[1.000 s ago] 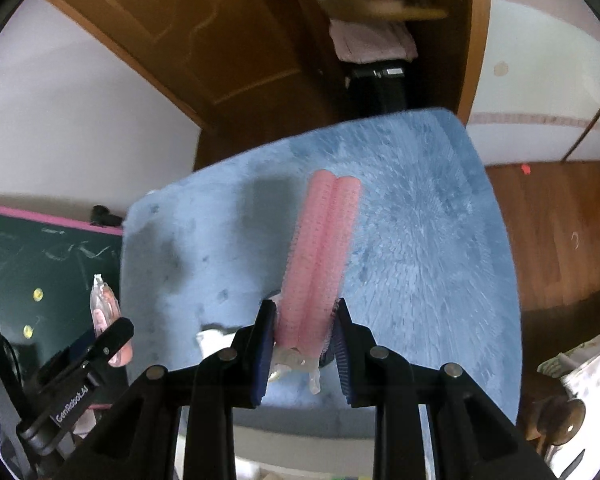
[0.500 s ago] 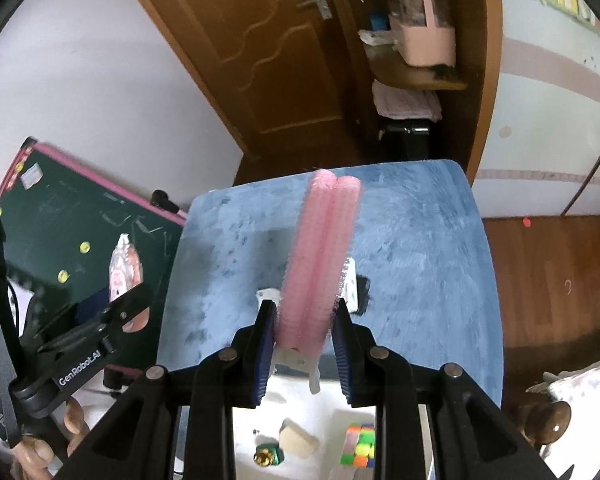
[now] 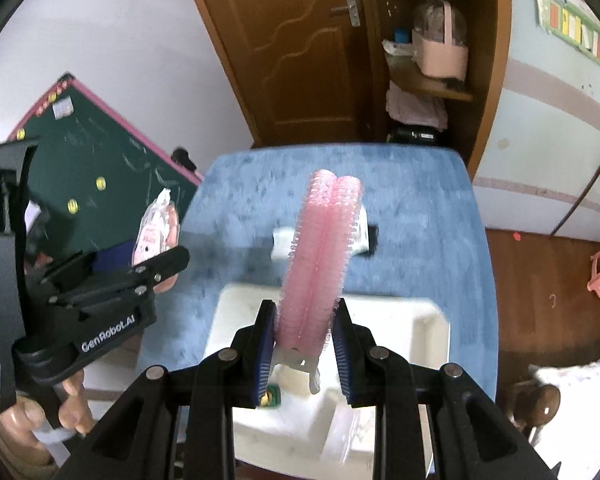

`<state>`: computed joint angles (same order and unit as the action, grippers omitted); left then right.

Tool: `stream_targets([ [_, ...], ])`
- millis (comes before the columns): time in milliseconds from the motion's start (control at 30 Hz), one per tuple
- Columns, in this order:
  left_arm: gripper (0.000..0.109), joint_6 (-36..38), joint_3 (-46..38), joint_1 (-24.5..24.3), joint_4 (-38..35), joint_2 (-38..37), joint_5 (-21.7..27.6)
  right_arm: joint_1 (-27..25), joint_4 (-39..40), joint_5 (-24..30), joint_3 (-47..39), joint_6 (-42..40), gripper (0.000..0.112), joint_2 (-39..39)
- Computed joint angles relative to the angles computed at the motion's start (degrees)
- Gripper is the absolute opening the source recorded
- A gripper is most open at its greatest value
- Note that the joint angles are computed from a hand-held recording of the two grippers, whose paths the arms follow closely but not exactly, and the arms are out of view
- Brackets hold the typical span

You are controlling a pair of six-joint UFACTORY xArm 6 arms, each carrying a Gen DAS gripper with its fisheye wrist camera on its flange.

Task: Organize rigid objects
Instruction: 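Carry the tape dispenser and hair roller into the tray and open both grippers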

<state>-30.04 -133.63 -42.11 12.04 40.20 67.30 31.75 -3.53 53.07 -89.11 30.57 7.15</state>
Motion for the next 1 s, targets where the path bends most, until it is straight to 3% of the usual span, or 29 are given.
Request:
stream_targets([
  [233, 0.054, 1.5, 17.1, -0.8, -3.9, -5.3, -5.8, 3.0, 4.0, -2.1, 14.5, 3.7, 0.028, -3.3],
  [433, 0.054, 2.8, 20.1, -1.2, -4.9, -4.2, -7.1, 5.3, 9.9, -4.4, 20.9, 5.3, 0.028, -2.0],
  [733, 0.055, 3.9, 19.7, -1.2, -7.6, -2.0, -5.2, 6.2, 11.2, -4.4, 21.5, 6.8, 0.031, -0.4],
  [767, 0.055, 4.2, 19.8, -1.3, -7.6, -2.0, -5.1, 6.2, 11.1, -4.4, 21.7, 6.9, 0.033, -0.6],
  [833, 0.067, 4.7, 20.2, -1.2, -7.7, -2.4, -5.1, 6.4, 10.3, -4.6, 21.4, 7.5, 0.042, -0.6],
  [900, 0.075, 5.0, 21.0, -1.1, -8.1, -3.1, -5.9, 6.6, 9.0, -5.1, 21.5, 8.3, 0.056, -0.9],
  [1000, 0.078, 4.9, 21.8, -1.1, -8.1, -4.0, -6.8, 6.9, 6.9, -5.2, 21.3, 9.3, 0.057, -1.2],
])
